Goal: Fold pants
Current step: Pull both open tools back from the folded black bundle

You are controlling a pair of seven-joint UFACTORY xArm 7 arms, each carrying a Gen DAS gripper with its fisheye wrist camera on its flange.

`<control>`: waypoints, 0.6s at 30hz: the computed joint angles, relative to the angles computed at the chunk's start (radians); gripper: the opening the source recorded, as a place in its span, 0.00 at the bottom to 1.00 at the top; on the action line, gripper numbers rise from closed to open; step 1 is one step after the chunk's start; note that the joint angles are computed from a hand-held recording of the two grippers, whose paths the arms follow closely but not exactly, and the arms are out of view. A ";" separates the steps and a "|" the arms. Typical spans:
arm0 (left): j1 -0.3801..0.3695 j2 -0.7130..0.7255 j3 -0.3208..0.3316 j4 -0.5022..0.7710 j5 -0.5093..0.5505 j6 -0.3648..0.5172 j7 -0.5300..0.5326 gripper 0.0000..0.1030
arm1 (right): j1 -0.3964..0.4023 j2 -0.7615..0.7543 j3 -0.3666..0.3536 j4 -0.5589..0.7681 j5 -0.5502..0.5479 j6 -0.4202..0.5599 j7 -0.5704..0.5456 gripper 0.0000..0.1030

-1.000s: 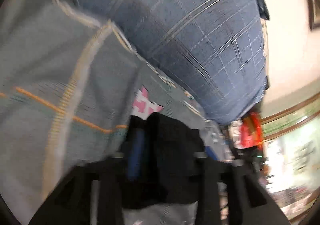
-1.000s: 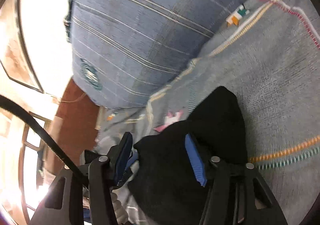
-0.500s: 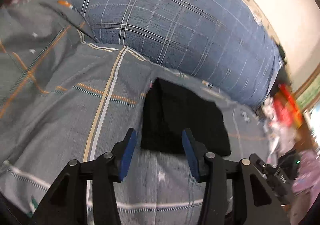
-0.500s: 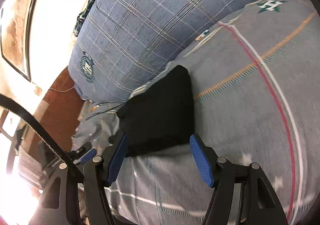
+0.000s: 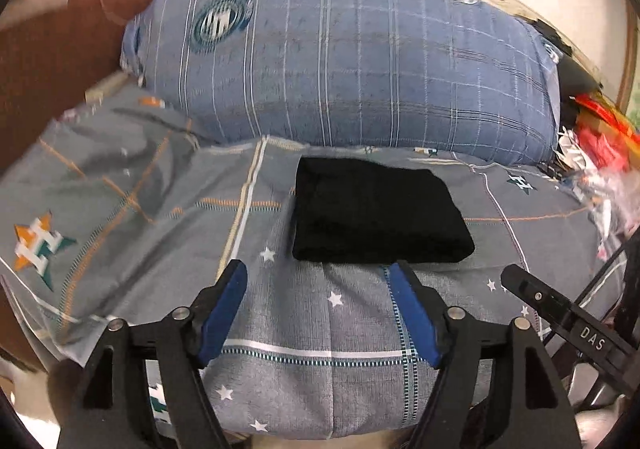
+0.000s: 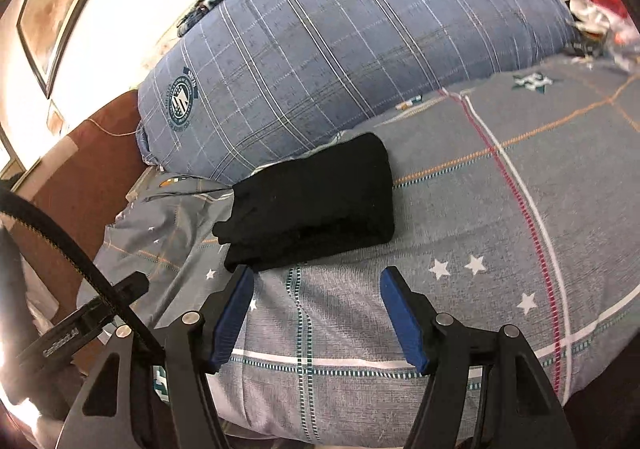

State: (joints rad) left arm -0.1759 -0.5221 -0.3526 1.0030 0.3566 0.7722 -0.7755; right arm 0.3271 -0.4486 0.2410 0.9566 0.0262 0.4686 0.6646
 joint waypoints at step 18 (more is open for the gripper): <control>-0.026 0.030 -0.036 0.017 0.056 0.034 -0.004 0.76 | -0.004 -0.009 0.003 -0.020 -0.006 0.041 0.025 0.72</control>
State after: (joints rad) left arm -0.2020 -0.4920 -0.3888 1.0199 0.4123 0.8059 -0.7798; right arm 0.3235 -0.4581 0.2437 0.9366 0.0198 0.5096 0.6896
